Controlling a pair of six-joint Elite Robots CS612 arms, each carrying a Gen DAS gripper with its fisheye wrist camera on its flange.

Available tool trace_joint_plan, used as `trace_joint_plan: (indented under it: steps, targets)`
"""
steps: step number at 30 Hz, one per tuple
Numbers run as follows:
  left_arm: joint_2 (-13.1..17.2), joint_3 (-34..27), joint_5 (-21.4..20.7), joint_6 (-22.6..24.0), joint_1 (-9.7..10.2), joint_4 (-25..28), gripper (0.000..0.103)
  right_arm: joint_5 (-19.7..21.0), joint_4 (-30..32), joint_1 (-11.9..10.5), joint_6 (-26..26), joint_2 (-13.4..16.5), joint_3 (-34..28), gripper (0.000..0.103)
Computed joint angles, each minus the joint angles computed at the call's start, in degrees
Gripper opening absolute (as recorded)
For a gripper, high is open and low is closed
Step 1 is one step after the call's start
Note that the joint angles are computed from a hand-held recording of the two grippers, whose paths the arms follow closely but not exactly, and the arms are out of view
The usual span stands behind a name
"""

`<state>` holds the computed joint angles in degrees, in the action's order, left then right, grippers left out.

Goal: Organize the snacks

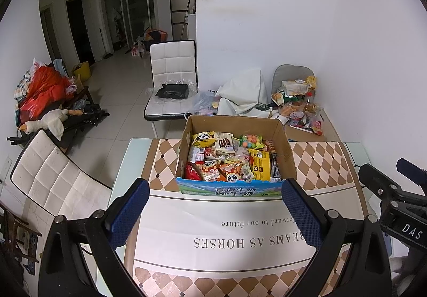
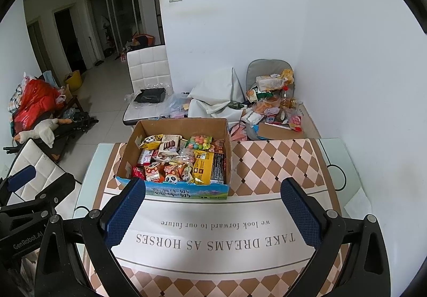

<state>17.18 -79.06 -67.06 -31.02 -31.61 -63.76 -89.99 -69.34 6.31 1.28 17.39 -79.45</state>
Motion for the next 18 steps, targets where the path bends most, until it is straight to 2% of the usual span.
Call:
trace_joint_plan:
  steps: [18]
  targets:
    - [-0.5, 0.3, 1.1, 1.3, -0.18, -0.9, 0.101, 0.3, 0.3, 0.0, 0.3, 0.2, -0.6, 0.103]
